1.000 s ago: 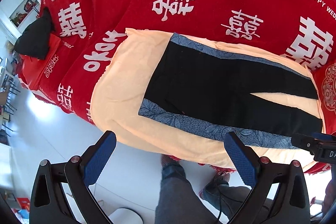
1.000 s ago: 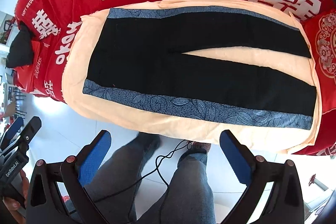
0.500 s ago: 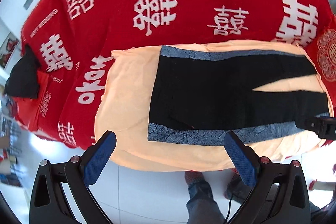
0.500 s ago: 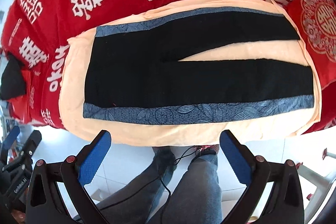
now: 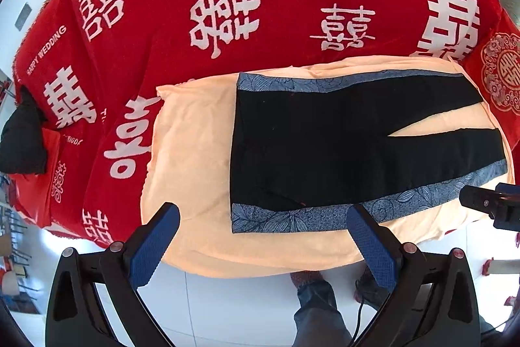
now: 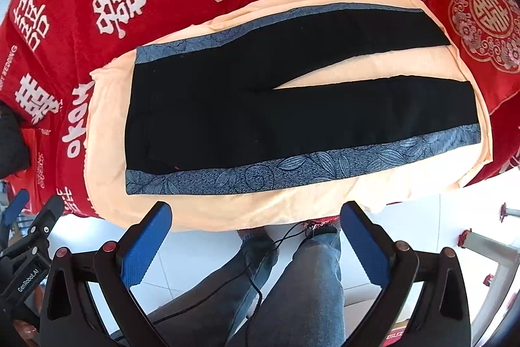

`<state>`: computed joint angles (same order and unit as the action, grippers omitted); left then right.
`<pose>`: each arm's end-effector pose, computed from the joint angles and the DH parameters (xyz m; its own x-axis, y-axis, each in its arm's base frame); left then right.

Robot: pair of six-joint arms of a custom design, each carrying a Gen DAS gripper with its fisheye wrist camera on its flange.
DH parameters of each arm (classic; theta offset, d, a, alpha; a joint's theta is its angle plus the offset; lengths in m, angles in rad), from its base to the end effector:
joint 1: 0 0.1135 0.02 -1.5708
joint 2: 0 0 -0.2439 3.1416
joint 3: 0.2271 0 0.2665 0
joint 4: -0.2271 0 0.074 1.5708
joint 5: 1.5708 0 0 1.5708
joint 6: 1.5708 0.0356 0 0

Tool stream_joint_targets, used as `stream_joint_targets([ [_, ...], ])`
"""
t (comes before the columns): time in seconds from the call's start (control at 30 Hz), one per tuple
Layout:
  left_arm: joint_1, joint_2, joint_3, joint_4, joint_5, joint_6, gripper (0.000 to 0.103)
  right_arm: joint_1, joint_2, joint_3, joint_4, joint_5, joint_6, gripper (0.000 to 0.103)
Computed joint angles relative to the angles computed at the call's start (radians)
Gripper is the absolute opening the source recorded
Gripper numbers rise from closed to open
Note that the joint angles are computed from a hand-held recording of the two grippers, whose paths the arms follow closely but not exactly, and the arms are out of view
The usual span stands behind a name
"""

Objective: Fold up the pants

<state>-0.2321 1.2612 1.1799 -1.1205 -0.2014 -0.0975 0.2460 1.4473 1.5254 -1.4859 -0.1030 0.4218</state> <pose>0.2436 -0.0503 0.2830 -0.9185 0.1191 -0.3771 0.0661 0.9864 0.1506 0.2531 0.0673 0.3277 -0.9790 0.1741 -0.1065 0.1561 0.9749 0.1590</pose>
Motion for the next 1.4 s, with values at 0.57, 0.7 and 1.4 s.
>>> stream_joint_targets([
  [0.57,0.055,0.008,0.005,0.02,0.065,0.06,0.103,0.06,0.007,0.033,-0.026,0.06,0.06,0.103],
  [0.7,0.07,0.008,0.006,0.018,0.067,0.071,0.103,0.079,0.006,0.035,-0.023,0.068,0.07,0.103],
  [1.4,0.288,0.223,-0.313,0.331,0.394,-0.035,0.103,-0.067,-0.096,-0.502,0.446,-0.469,0.047,0.102],
])
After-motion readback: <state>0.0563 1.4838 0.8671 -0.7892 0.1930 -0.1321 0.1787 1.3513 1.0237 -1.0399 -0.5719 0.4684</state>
